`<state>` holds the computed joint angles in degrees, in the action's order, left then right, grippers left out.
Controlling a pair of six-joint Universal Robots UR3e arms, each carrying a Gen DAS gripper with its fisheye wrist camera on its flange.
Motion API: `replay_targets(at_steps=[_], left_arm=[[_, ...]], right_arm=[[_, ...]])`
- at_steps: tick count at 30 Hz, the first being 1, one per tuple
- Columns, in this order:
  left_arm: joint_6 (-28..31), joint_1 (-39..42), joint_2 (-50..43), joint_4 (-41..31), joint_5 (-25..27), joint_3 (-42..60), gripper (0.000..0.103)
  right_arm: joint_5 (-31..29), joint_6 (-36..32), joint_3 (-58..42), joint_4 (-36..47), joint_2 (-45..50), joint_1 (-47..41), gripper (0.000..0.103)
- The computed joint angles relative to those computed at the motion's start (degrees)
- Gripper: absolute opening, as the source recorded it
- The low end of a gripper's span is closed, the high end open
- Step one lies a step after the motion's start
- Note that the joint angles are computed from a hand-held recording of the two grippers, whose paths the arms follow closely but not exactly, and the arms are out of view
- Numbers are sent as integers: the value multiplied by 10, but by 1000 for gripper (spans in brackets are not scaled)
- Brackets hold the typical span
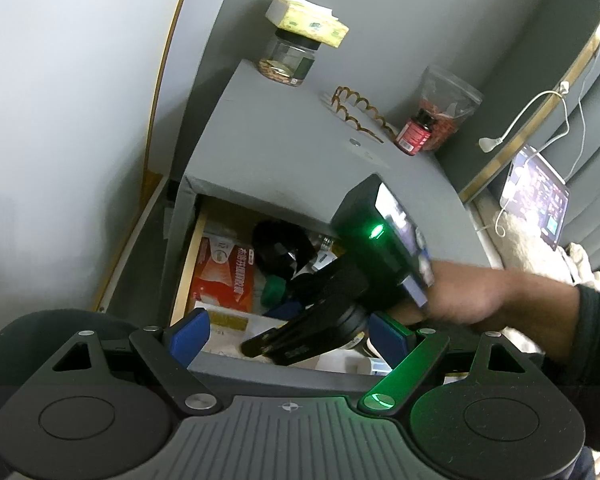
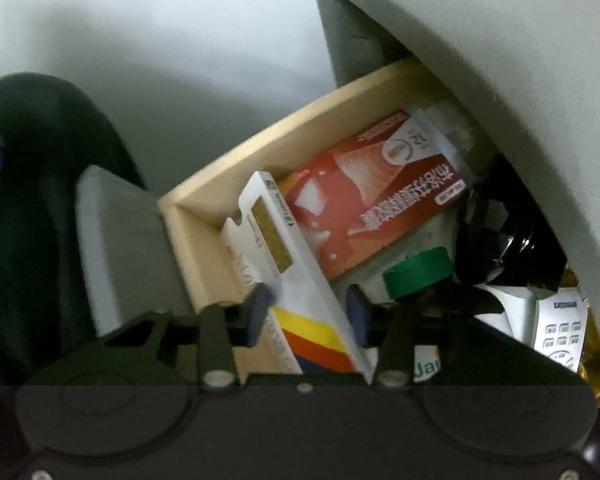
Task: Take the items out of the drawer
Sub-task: 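Close the right tool fingers on the white tablet tube and lift it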
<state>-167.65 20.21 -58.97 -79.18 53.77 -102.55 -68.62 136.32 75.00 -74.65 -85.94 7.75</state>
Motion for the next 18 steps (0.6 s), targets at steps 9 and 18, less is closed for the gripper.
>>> replay_targets(at_steps=[9, 18], left_arm=[[-1, -1, -3, 6, -4, -4, 83], [-1, 8, 2, 0, -9, -7, 83]], right_arm=[[-67, -59, -19, 8, -9, 21, 18], [-40, -113, -9, 22, -57, -20, 10]])
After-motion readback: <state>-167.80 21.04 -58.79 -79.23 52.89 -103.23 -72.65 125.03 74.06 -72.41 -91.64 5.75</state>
